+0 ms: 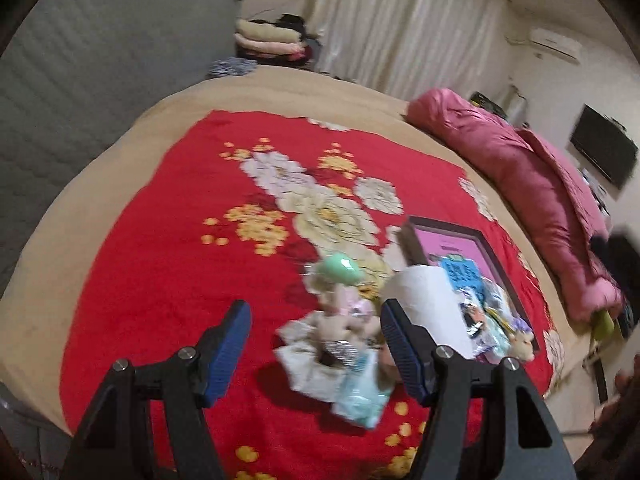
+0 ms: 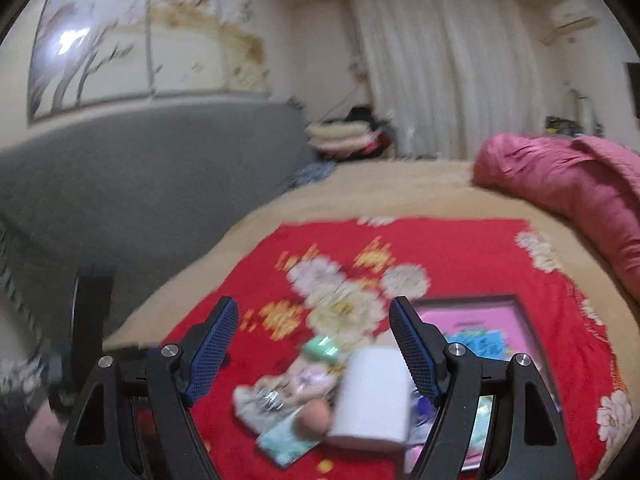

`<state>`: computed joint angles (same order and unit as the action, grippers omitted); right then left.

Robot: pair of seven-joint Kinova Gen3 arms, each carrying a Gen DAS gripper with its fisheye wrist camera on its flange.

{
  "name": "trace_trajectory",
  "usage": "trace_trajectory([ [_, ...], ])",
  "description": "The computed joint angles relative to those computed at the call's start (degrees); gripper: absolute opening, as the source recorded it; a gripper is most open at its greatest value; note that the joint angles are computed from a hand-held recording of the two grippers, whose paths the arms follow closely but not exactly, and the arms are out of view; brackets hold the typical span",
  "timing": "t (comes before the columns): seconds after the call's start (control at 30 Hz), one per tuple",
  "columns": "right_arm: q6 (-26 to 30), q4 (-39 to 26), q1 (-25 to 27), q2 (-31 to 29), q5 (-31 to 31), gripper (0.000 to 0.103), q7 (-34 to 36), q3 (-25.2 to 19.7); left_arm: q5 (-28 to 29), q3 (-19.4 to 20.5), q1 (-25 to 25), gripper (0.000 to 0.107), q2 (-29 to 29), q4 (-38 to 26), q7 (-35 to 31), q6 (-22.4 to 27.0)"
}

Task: Organize soft objects
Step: 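Move left tool to bagged green ball while right tool approaches pink sponge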

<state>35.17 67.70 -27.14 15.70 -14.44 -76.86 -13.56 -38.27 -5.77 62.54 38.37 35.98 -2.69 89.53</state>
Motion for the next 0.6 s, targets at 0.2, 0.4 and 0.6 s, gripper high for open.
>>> trace_trajectory([
  [0.2,8.65,-1.28,-5.19,4.18,5.76,0.079,-0.94,1.03,0.22,1.41,-0.62,0.067,-4.01,8.94,5.48,-2.51],
  [0.4,13.97,-2.85,-5.80,8.14,6.62,0.079,-0.32,1.10,0.50,3.49,-2.75,0.067,-5.28,13.10,7.07,-6.43],
  [0.6,15.80,-5.82,-5.25,11.22,5.56,0.079,2.14,0.72,3.76,4.87,-6.15,0.067,-5.14,14.46,6.22,-8.70],
])
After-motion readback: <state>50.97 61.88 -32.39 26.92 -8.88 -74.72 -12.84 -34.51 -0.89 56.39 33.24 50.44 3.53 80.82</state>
